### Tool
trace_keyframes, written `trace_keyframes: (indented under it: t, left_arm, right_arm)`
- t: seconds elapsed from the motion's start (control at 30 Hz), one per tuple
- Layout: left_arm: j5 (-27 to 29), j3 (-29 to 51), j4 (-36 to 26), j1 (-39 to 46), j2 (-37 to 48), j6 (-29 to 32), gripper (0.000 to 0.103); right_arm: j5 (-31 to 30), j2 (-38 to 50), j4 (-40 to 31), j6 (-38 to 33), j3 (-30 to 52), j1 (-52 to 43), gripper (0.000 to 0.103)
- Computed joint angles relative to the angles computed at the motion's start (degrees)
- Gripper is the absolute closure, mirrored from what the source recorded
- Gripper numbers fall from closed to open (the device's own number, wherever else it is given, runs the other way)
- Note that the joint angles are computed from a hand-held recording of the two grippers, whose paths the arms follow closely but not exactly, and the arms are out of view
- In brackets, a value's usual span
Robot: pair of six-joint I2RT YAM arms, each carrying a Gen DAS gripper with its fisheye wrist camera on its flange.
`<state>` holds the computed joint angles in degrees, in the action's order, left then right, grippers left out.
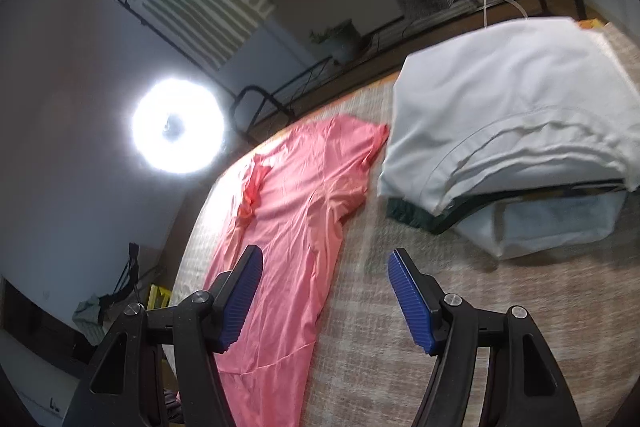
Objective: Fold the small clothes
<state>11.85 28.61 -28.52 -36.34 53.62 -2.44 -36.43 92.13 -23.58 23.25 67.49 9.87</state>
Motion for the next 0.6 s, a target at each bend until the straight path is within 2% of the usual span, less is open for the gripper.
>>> trace_keyframes:
  t: [0.17, 0.33, 0.4, 0.5, 0.6]
  left_arm:
    - [7.6, 0.3, -6.0, 9.9, -5.2, 0.5, 0.103]
    - [16.0, 1.5, -12.8, 21.6, -9.8, 2.8, 0.103]
    - [17.8, 1.6, -14.1, 24.6, -10.8, 3.8, 0.103]
    - [19.9, 1.6, -15.3, 28.3, -10.9, 5.3, 0.103]
    - [23.2, 1.8, -16.6, 32.9, -9.8, 7.2, 0.103]
  right_arm:
    - [2.7, 6.8, 0.0, 3.2, 4.5, 5.5, 0.034]
    - [8.4, 16.4, -2.0, 6.0, 13.2, 11.3, 0.035]
    - [10.5, 20.8, -3.1, 8.3, 17.6, 12.4, 0.036]
    - [12.4, 26.3, -4.0, 11.1, 22.9, 12.8, 0.038]
    - [14.6, 30.7, -6.0, 11.5, 28.1, 13.4, 0.048]
